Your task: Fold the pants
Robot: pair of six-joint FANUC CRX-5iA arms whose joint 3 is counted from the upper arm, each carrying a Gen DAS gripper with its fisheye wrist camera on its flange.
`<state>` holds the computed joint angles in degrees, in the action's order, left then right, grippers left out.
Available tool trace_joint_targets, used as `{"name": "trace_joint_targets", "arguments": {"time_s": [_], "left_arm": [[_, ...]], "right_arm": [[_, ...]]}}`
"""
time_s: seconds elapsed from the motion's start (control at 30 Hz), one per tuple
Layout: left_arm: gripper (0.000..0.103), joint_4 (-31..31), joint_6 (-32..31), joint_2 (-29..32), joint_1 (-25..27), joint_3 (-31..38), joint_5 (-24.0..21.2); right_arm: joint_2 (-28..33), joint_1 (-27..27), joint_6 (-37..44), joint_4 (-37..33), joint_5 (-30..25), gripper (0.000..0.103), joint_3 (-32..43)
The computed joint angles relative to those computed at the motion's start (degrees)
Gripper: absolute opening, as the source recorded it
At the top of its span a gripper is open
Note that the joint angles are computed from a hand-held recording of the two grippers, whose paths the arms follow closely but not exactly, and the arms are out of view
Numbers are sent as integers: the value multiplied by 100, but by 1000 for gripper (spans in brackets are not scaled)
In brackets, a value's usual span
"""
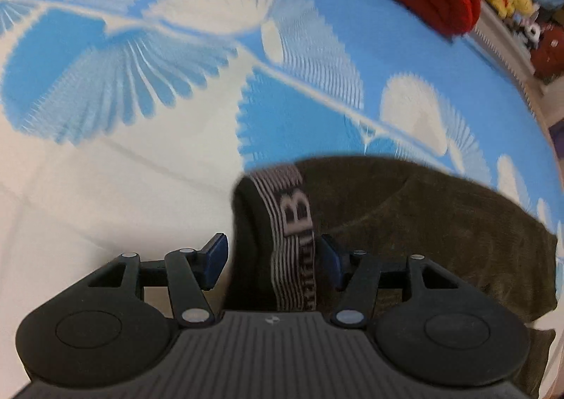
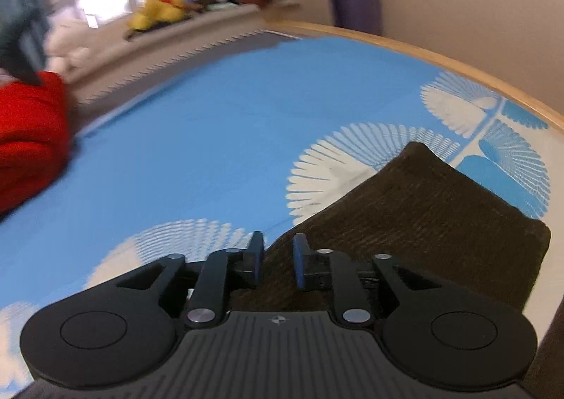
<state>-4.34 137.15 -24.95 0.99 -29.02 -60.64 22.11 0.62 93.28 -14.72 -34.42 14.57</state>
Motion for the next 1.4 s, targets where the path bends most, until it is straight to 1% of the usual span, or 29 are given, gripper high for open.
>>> {"name": "trace_joint_targets", "arguments": {"time_s": [0.03,0.07,0.13,0.2,0.3,0.33,0.37,0.4,0.43,0.5,0.57,0.6,0.67,0.77,0.8,0.83,0.87,0.9,0.93,0.97,1.0,1.03,1.07,1.1,1.13,1.2,1.27,1.33,1.4], "left_arm": [[50,-134,49,79,-131,31,67],[40,-448,212,185,-359,160,31],[33,-821,524,363,-635,424,-165],[32,-1251,1083,557,-1010,751,-484],[36,-1787,1722,989,-1652,1456,-1455],[45,-1792,1684,982,-1742,1573,-1647],[58,-1737,1616,902,-1796,1623,-1739],[62,-1682,1564,833,-1843,1668,-1834],[64,-1599,1453,755,-1922,1737,-2005],[65,-1552,1299,659,-2172,1860,-2335],[78,-1680,1405,474,-2735,1914,-2601],[81,-1791,1663,364,-3129,1901,-2726],[83,-1844,2222,230,-3715,1741,-2794],[83,-1930,2977,232,-4372,1373,-2788],[83,-1966,3298,260,-4546,1232,-2803],[82,-1838,3420,211,-4541,1030,-2720],[72,-1430,3272,167,-4337,769,-2577],[67,-1214,3104,164,-4212,644,-2499],[65,-1246,3100,78,-4287,563,-2379],[54,-1334,3092,82,-4393,575,-2387],[49,-1381,3020,81,-4456,582,-2403],[44,-1408,2959,68,-4506,585,-2418],[40,-1406,2948,35,-4526,576,-2419],[39,-1392,2984,-14,-4525,557,-2405],[38,-1388,3046,-39,-4525,556,-2410],[40,-1444,3139,52,-4570,689,-2529],[47,-1605,3284,261,-4753,922,-2737],[49,-2043,3450,524,-5186,1295,-3085],[58,-2537,3606,714,-5699,1562,-3220]], "right_arm": [[-215,-121,418,-349,-72,23,-102],[-402,-251,828,-655,-218,24,-156],[-736,-557,1483,-1222,-608,25,-222],[-1027,-849,2015,-1689,-994,28,-288],[-1434,-1334,3034,-2403,-1568,28,-448],[-1565,-1488,3330,-2585,-1765,29,-504],[-1690,-1650,3565,-2747,-1982,30,-544],[-1760,-1799,3741,-2875,-2186,33,-554],[-1822,-1941,3861,-2971,-2393,37,-555],[-1876,-2223,3983,-3116,-2742,39,-541],[-1900,-2490,3994,-3183,-3005,40,-530],[-1895,-2570,3998,-3156,-3078,42,-527],[-1934,-2651,4093,-2980,-3041,42,-590],[-2069,-2846,4505,-2969,-2876,43,-829],[-2114,-2914,4598,-2956,-2813,43,-922],[-2131,-3015,4687,-2998,-2801,43,-993],[-2121,-3142,4816,-3081,-2852,43,-1025],[-2124,-3213,4889,-3055,-2873,43,-1064],[-2130,-3209,4814,-2937,-2850,43,-1069],[-2140,-3342,4837,-3119,-2881,43,-1051],[-2154,-3517,4952,-3402,-2913,44,-1056],[-2178,-3638,5102,-3593,-2882,47,-1111],[-2224,-3649,5194,-3571,-2759,49,-1222],[-2264,-3501,5069,-3250,-2576,49,-1328],[-2282,-3370,4891,-2970,-2477,49,-1384],[-2268,-3468,4962,-3109,-2615,49,-1360],[-2323,-3525,5169,-3196,-2664,49,-1432],[-2357,-3549,5241,-3182,-2723,49,-1528],[-2376,-3567,5176,-3152,-2841,49,-1620]]}}
